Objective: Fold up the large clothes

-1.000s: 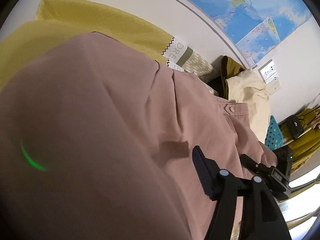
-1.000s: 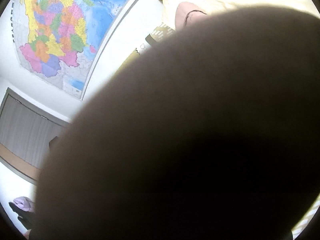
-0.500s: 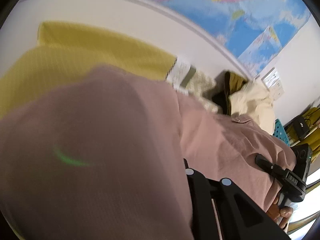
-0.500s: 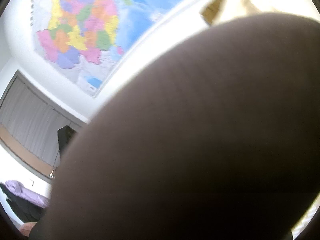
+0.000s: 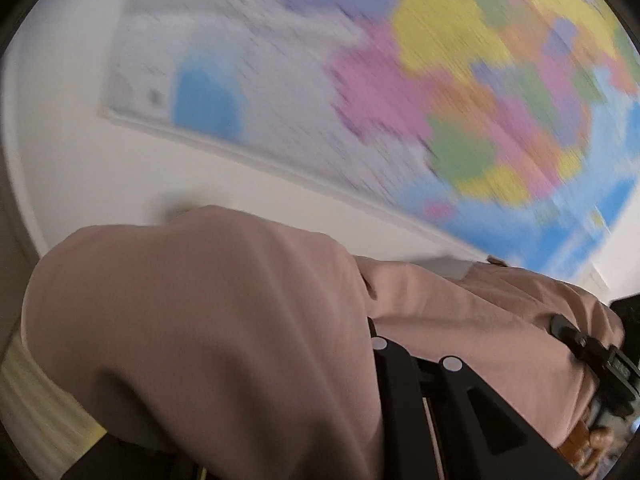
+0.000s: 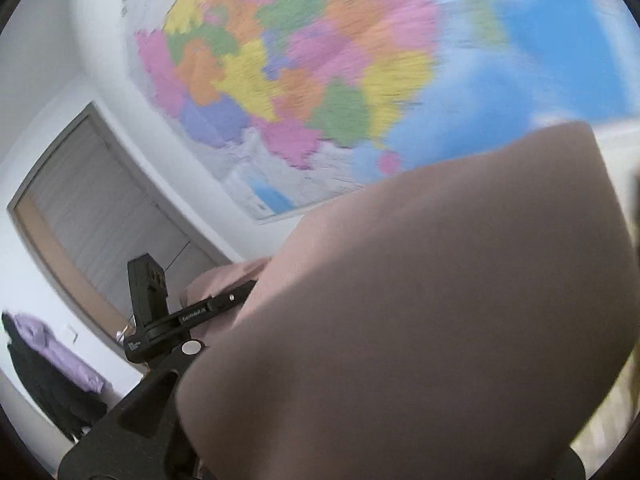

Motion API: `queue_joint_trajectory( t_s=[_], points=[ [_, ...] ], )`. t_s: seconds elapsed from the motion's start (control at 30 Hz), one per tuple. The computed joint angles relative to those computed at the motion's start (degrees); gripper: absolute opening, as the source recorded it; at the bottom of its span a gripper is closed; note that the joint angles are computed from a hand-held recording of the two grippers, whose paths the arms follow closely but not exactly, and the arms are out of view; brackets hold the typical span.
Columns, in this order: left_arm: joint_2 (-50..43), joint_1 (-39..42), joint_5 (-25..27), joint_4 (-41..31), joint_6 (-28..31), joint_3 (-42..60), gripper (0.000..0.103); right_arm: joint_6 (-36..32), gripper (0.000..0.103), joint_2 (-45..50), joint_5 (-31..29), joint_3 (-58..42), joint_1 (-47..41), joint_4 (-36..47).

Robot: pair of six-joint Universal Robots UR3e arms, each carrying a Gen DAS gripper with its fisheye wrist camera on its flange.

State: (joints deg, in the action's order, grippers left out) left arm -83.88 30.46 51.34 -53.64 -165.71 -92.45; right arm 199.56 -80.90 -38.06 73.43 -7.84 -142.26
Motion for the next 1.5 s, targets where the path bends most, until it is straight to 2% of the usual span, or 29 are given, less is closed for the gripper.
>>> queue_joint_trajectory(
  t_s=[0.1, 0.17, 0.23, 0.3, 0.33, 0.37, 0.47, 0.53, 0.6, 0.7, 0.73, 0.77, 0.8, 0.83, 0.87, 0.9, 0.93, 1.03, 1.07, 1.1, 1.17, 1.2, 1.23, 1.3, 1.37, 1.47, 1.5],
  points=[
    [-5.43, 2.73, 1.04, 5.66, -1.03, 2.00, 0.010, 2.59, 0.014, 11.84, -4.37, -12.13, 6.94, -1.38],
    [-9.76, 4.04, 1.97, 6.64, -1.22, 2.78, 0.010, 2.53, 0.014, 17.55, -5.75, -16.19, 10.21, -0.92],
    [-15.22, 3.88, 6.72, 9.64, -1.24, 2.01, 0.010, 0.82, 0.015, 25.74, -6.85, -23.37, 12.74, 4.72],
    [-20.47, 2.99, 12.73, 12.08, 0.06, 0.81, 0.011, -2.03, 0.018, 30.61, -7.37, -26.31, 14.86, 10.74],
    [-21.84, 3.41, 12.84, 11.75, 0.47, 0.62, 0.012, -3.07, 0.020, 31.21, -7.74, -25.06, 15.56, 11.71],
    [-22.83, 4.62, 11.59, 11.99, 1.10, -0.21, 0.014, -3.29, 0.026, 30.94, -7.11, -21.51, 15.75, 10.10],
    [-22.84, 8.24, 6.18, 9.61, 1.90, -0.52, 0.018, -2.59, 0.055, 27.60, -4.15, -13.29, 13.58, 8.46],
    [-22.79, 8.87, 5.83, 8.37, 2.90, 0.06, 0.019, -3.58, 0.061, 23.58, -3.25, -6.37, 12.10, 6.19],
    [-22.82, 9.27, 5.52, 8.09, 3.63, 0.05, 0.020, -6.54, 0.074, 18.38, -2.48, 1.05, 9.58, 6.18],
    [-23.52, 8.82, 5.53, 7.64, 2.66, 1.08, 0.026, -8.49, 0.076, 12.15, -0.65, 10.77, 5.86, 5.66],
    [-22.98, 10.01, 4.87, 7.20, 3.84, 0.11, 0.027, -8.12, 0.075, 10.72, 0.21, 13.31, 4.21, 5.31],
    [-23.08, 10.19, 4.80, 7.12, 3.94, 0.14, 0.027, -6.94, 0.060, 11.16, 1.37, 13.44, 3.55, 3.59],
    [-23.08, 10.43, 4.57, 7.16, 3.91, -0.10, 0.027, -8.71, 0.039, 9.72, 2.89, 15.18, 2.14, 4.59],
    [-23.44, 9.99, 4.71, 7.56, 3.26, 0.12, 0.027, -9.28, 0.030, 9.01, 2.78, 15.78, 1.96, 4.72],
    [-23.77, 9.74, 5.12, 7.86, 2.61, 0.49, 0.027, -11.14, 0.014, 8.17, 2.69, 15.47, 2.22, 7.04],
    [-24.11, 9.49, 5.37, 8.18, 2.05, 0.78, 0.025, -14.99, 0.011, 5.93, 3.39, 17.47, 0.09, 10.08],
    [-24.48, 9.09, 6.09, 8.70, 1.41, 1.36, 0.024, -15.96, 0.010, 5.57, 2.82, 17.71, -0.17, 10.37],
    [-25.98, 9.01, 6.68, 10.81, -1.43, 2.50, 0.023, -11.74, 0.009, 9.45, 2.09, 12.85, 2.82, 7.85],
    [-26.48, 9.10, 6.81, 11.31, -2.14, 2.61, 0.023, -14.35, 0.009, 7.86, 4.20, 14.56, 1.35, 11.31],
    [-27.09, 8.93, 7.35, 11.40, -2.21, 2.74, 0.024, -15.00, 0.009, 7.41, 3.21, 16.15, 1.77, 10.16],
    [-26.66, 8.75, 8.65, 12.69, -1.93, 1.36, 0.033, -17.58, 0.013, 5.08, 2.45, 19.86, 1.50, 10.59],
    [-26.32, 7.95, 11.03, 14.41, -1.82, 0.59, 0.049, -18.21, 0.022, 4.11, 1.67, 19.58, 1.44, 12.35],
    [-25.52, 7.46, 13.07, 15.52, -1.42, -0.31, 0.064, -19.72, 0.026, 2.43, 0.72, 19.64, 1.23, 15.25],
    [-22.62, 7.95, 13.74, 17.80, 0.77, -4.01, 0.069, -21.95, 0.050, -0.84, -2.48, 20.07, 1.43, 17.95],
    [-19.96, 8.61, 14.62, 18.40, 3.39, -6.88, 0.079, -24.51, 0.058, -4.75, -5.62, 21.53, 1.04, 19.01],
    [-14.20, 10.85, 14.95, 22.54, 5.78, -13.71, 0.084, -27.56, 0.059, -10.19, -8.99, 22.14, -0.47, 22.43],
    [-11.27, 11.95, 14.95, 24.02, 6.98, -16.69, 0.091, -28.21, 0.059, -11.50, -9.33, 22.39, -0.92, 22.88]
  ],
)
